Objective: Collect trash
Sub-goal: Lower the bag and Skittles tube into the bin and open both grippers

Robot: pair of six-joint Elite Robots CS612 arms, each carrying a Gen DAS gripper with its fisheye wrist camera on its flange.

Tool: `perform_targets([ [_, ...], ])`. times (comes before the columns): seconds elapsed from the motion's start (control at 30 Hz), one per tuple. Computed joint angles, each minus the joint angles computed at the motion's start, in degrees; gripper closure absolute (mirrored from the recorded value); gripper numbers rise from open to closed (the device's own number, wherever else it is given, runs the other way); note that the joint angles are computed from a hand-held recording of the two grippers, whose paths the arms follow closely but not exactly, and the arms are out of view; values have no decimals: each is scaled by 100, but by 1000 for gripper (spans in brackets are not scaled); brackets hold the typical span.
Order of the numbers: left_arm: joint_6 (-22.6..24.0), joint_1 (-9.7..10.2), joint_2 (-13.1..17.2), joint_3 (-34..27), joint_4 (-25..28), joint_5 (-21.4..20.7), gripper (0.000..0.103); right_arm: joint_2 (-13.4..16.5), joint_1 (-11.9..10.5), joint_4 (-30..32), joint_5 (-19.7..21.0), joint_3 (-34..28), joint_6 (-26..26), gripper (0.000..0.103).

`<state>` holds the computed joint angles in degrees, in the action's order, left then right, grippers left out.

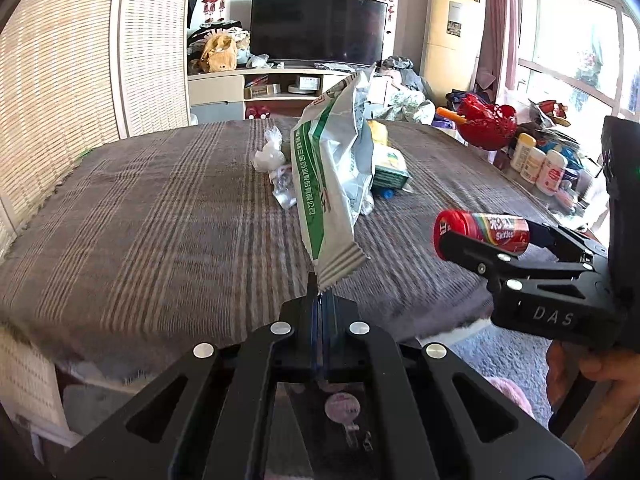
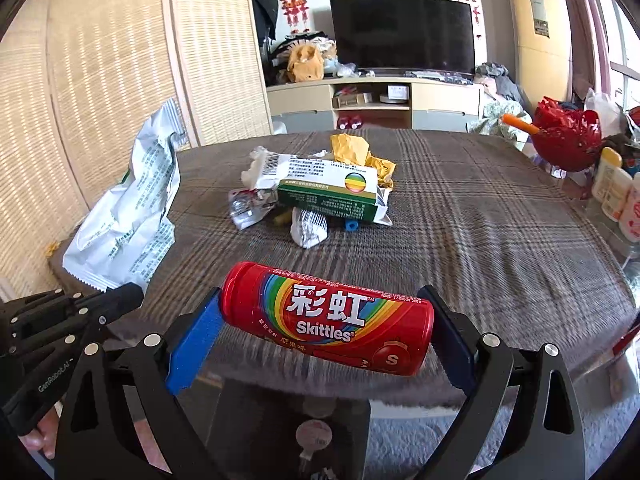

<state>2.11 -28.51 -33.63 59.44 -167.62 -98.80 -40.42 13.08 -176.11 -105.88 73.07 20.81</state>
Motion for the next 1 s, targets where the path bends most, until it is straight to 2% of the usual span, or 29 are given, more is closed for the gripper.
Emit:
perform_targets([
  [0.23,-41,-57,-406,922,-498,80,103,-212,109,-178,-84,508,-29,8],
  [0.47,-88,-63,-519,1392,-351,-33,103,-222,160,-32,7,809,118,8],
  [0.63,-98,-52,-450,1448,-16,-271,103,-154,177,203,202,895,249,8],
  [0.87,-80,-48,-220,1163,850,-495,103,-6,112,610,463,814,529,8],
  [1.0,-43,-52,-61,951,1299,-484,103,81,86,770,634,726,632,8],
])
